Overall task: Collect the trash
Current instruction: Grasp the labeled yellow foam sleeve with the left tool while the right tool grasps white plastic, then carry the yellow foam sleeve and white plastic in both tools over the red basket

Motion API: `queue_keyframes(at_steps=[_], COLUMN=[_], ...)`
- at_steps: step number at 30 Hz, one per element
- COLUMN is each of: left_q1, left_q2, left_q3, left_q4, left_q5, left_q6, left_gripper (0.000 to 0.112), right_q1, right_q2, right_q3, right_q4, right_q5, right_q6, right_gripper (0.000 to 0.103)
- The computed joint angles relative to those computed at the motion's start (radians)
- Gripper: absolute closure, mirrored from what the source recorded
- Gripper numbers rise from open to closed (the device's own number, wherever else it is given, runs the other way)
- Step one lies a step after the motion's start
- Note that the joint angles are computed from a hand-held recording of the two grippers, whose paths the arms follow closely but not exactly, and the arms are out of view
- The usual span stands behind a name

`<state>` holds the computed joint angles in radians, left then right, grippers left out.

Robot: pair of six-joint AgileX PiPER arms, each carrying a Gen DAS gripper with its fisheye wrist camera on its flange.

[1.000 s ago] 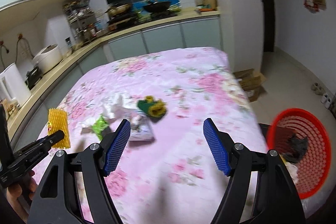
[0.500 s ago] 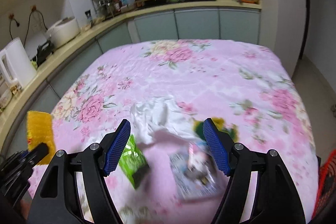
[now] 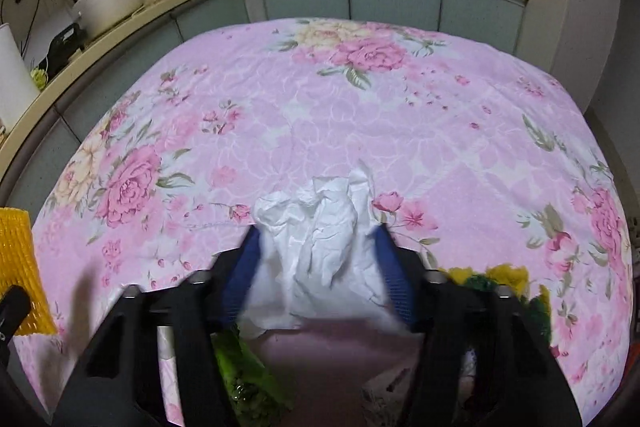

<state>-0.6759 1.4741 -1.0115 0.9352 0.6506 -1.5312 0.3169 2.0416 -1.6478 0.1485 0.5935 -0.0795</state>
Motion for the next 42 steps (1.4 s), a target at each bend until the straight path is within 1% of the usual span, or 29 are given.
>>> queue_keyframes(at_steps=[2,4,5,7,10,18,20,24,28,31,36,42], left_q1=[-0.007,-0.006,-0.005,-0.012,-0.029,-0.103,-0.129,-0.174,-0.221,-0.258,-0.317,-0.372], left_q2=[0.002,0.004,0.004,0.004,0.004,-0.004,-0.006,-0.005,0.003,0.015,0.047,0.082], left_q3=[-0.002,-0.002,-0.002,-0.004,-0.010,-0.031,-0.039,-0.054,-0.072,-0.091,-0.130,-0.170], left_q4=[0.002,0.004,0.002,0.007,0.014,0.044,0.061,0.078,0.094,0.104,0.119,0.146], left_q5=[0.008,0.006,0.006,0.010,0.025,0.095,0.124,0.155,0.180,0.198,0.214,0.225], left_q6=[-0.004,-0.006,-0.003,-0.005,-0.013,-0.038,-0.050,-0.064,-0.073,-0.076,-0.078,-0.087], left_gripper=[0.101,0.101,0.101,0.101,0.101,0.101,0.101,0.101,0.101,0.101,0.101,0.101], right_q1=[-0.003,-0.007,-0.008,-0.012,-0.017,-0.069,-0.088,-0.113,-0.141,-0.154,-0.218,-0.314], right_q2=[-0.010,-0.017,-0.024,-0.046,-0.113,-0.336,-0.406,-0.542,-0.664,-0.757,-0.858,-0.938], right_q3=[0.019,0.031,0.040,0.066,0.138,0.358,0.432,0.563,0.661,0.732,0.803,0.866], right_q4=[0.013,0.029,0.034,0.051,0.076,0.275,0.340,0.419,0.474,0.447,0.514,0.582], right_q5=[-0.017,-0.024,-0.028,-0.045,-0.095,-0.181,-0.197,-0.234,-0.248,-0.276,-0.252,-0.218], right_q6=[-0.013,-0.034,-0.041,-0.054,-0.074,-0.255,-0.310,-0.383,-0.437,-0.422,-0.489,-0.556], right_gripper=[0.076,0.085,0.088,0.090,0.090,0.090,0.090,0.090,0.090,0.090,0.090,0.090])
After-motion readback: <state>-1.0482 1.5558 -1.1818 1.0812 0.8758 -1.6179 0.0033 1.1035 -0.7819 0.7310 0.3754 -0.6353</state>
